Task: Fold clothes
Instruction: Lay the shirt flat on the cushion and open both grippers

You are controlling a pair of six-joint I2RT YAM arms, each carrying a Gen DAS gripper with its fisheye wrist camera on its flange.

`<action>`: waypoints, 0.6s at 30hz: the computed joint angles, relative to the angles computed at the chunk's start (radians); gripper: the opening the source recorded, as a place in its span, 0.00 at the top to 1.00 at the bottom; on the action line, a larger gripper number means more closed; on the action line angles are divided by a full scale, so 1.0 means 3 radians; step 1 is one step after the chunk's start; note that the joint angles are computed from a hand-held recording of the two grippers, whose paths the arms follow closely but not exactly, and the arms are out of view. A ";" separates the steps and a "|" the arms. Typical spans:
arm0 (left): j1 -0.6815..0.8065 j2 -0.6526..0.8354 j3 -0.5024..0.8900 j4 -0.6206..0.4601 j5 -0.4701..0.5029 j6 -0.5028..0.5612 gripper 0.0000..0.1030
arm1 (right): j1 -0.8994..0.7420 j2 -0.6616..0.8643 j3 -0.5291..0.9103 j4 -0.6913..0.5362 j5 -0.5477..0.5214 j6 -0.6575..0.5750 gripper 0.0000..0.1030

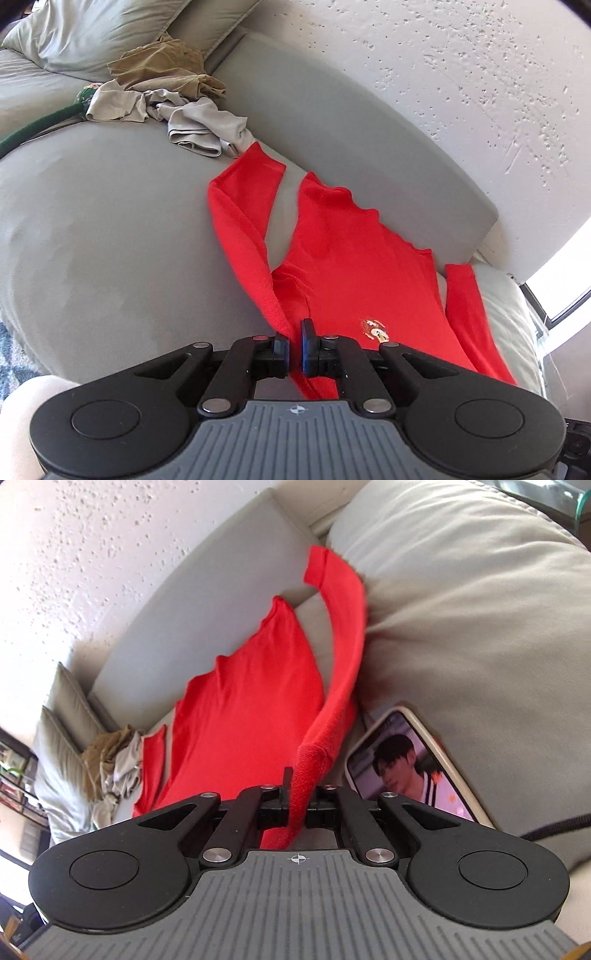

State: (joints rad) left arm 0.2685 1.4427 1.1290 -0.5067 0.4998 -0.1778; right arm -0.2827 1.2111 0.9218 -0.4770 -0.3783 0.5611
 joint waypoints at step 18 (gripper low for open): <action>0.0074 -0.0210 0.0318 -0.1467 -0.0180 0.1338 0.57 | -0.0004 -0.0914 -0.0037 -0.1507 -0.0195 -0.0392 0.47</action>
